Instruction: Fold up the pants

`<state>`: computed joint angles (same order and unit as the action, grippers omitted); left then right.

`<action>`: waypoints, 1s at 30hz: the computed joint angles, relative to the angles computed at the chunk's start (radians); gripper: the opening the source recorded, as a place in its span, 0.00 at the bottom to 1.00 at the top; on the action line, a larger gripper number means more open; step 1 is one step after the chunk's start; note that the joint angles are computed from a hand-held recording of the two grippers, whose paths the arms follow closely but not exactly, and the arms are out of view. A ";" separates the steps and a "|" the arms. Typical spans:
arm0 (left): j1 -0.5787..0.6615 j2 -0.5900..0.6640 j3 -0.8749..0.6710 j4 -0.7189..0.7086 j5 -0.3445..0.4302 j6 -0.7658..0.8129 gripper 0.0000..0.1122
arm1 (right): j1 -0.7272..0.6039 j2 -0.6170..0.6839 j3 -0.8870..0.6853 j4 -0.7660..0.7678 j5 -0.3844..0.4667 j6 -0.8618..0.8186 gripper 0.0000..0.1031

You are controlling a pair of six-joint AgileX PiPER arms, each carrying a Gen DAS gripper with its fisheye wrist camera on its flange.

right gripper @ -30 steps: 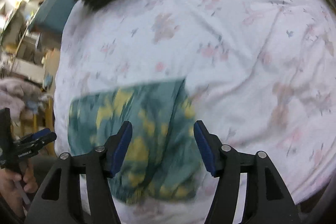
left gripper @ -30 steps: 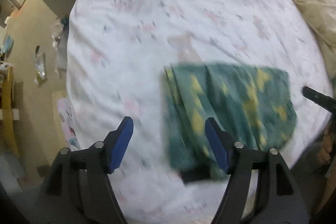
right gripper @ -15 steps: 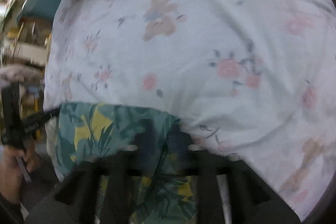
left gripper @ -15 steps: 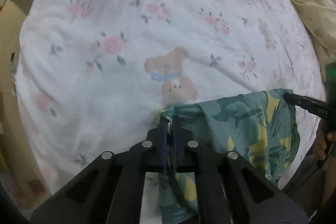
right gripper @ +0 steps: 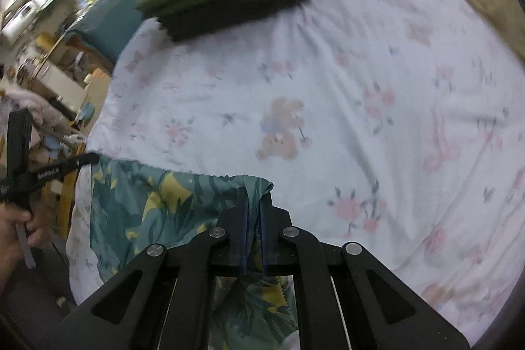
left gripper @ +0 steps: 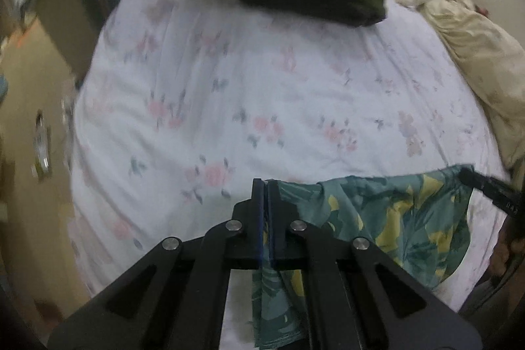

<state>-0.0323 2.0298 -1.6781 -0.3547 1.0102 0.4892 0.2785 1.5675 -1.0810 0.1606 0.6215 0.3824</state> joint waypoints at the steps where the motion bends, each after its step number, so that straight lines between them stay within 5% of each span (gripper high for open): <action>1: 0.003 -0.009 0.006 -0.001 0.003 0.016 0.01 | 0.008 -0.007 -0.004 -0.028 0.016 0.002 0.05; 8: 0.037 -0.159 0.155 0.032 0.029 0.168 0.01 | 0.086 -0.183 0.095 -0.038 0.050 -0.048 0.05; 13: 0.061 -0.298 0.302 0.066 0.030 0.313 0.01 | 0.291 -0.243 0.118 -0.223 0.167 0.118 0.04; 17: 0.059 -0.354 0.414 0.169 0.035 0.346 0.00 | 0.442 -0.219 0.109 -0.295 0.322 0.185 0.04; 23: 0.024 -0.320 0.501 0.311 0.030 0.257 0.00 | 0.486 -0.109 0.123 -0.225 0.380 0.134 0.03; 26: 0.065 -0.302 0.423 0.276 0.117 0.236 0.01 | 0.449 -0.099 0.119 -0.160 0.415 0.109 0.04; 28: 0.122 -0.323 0.371 0.200 0.139 0.259 0.06 | 0.426 -0.148 0.114 -0.136 0.449 0.096 0.12; 30: 0.170 -0.302 0.307 0.129 0.169 0.231 0.44 | 0.394 -0.221 0.114 -0.125 0.464 0.101 0.27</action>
